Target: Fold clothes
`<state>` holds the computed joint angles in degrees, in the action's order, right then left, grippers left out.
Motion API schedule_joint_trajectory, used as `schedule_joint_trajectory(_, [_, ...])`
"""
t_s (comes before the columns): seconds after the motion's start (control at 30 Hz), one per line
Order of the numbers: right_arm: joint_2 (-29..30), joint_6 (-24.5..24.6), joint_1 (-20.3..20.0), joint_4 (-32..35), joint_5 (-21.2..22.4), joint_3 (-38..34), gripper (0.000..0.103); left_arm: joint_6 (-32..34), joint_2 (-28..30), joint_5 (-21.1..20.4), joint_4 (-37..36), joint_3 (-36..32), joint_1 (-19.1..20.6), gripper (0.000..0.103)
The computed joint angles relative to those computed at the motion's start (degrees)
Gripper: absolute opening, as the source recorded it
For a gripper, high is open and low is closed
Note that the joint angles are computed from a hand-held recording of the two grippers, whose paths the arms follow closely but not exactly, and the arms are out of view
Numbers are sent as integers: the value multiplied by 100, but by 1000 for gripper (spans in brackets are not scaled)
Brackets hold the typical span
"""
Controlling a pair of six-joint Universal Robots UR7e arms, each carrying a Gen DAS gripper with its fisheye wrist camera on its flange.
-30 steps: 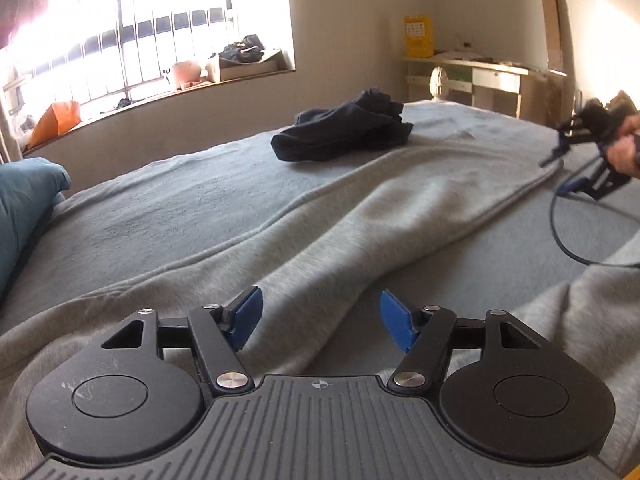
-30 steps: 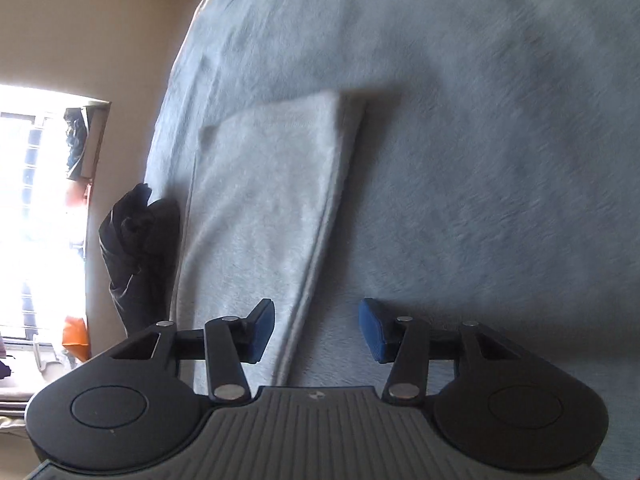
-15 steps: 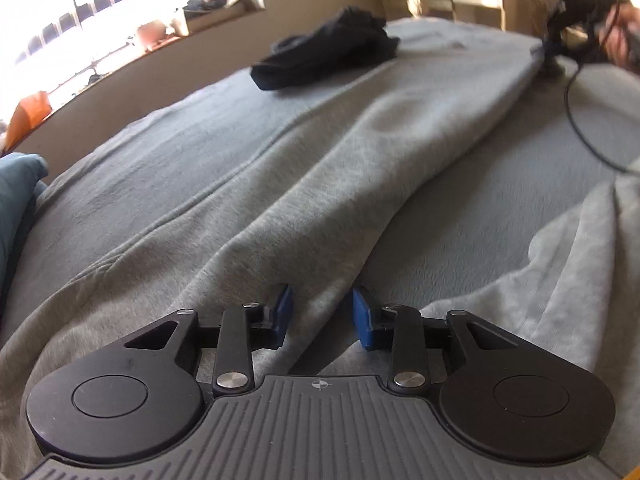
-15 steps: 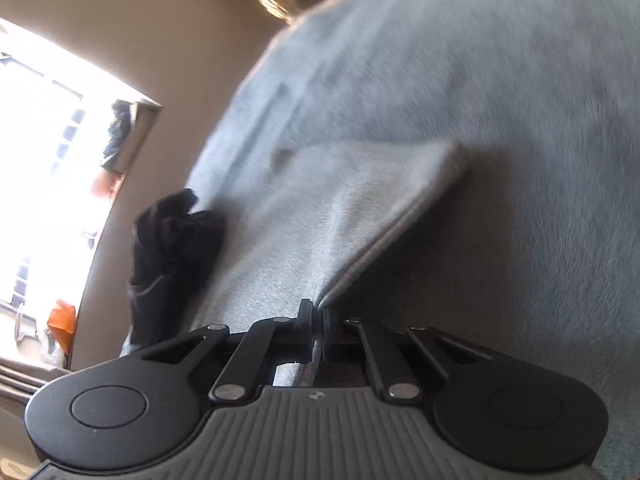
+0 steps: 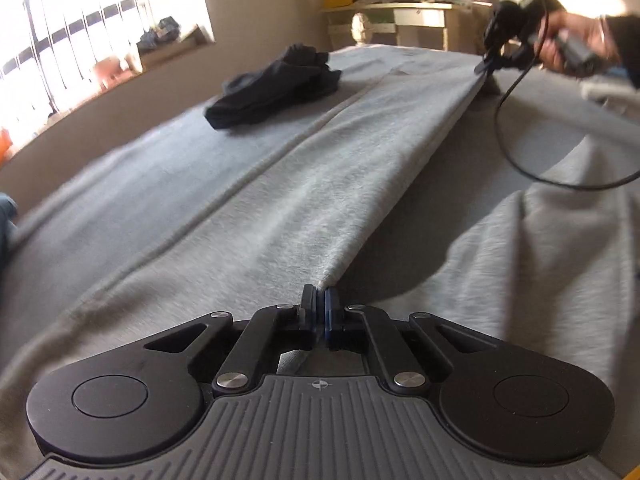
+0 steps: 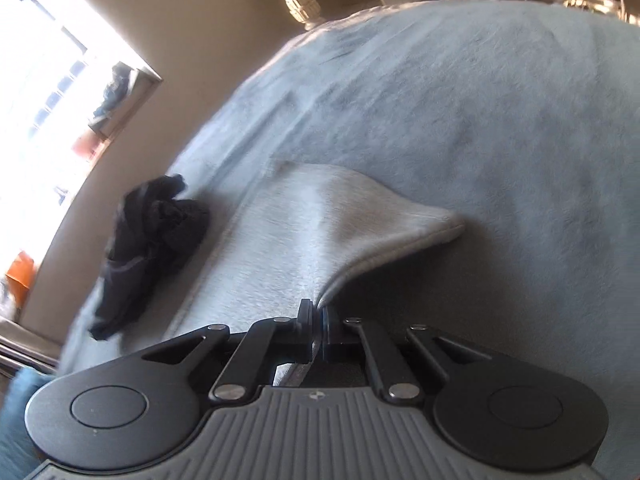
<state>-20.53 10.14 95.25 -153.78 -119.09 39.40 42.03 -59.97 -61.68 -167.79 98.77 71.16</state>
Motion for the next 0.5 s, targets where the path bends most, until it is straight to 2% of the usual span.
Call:
schedule_joint_trajectory(0.07, [109, -125, -14, 206, -415, -133, 4, -85, 128, 64, 128, -118, 75, 1])
schedule_joint_trajectory(0.2, [87, -21, -101, 128, -529, 77, 8, -243, 226, 52, 306, -243, 166, 3])
schedule_joint_trajectory(0.27, [76, 34, -138, 87, -607, 175, 14, -386, 122, -100, 435, -234, 184, 6])
schedule_joint_trajectory(0.33, [8, 121, -62, -39, -1025, 288, 37, -668, -32, -350, 763, -268, 227, 13])
schedule_joint_trajectory(0.43, [-167, 275, 73, -426, -1671, 598, 39, -1371, -355, -957, 1404, -336, 360, 16])
schedule_joint_trajectory(0.5, [-382, 19, 178, -674, -1348, 956, 38, -1661, -466, -1024, 1376, -358, 406, 16])
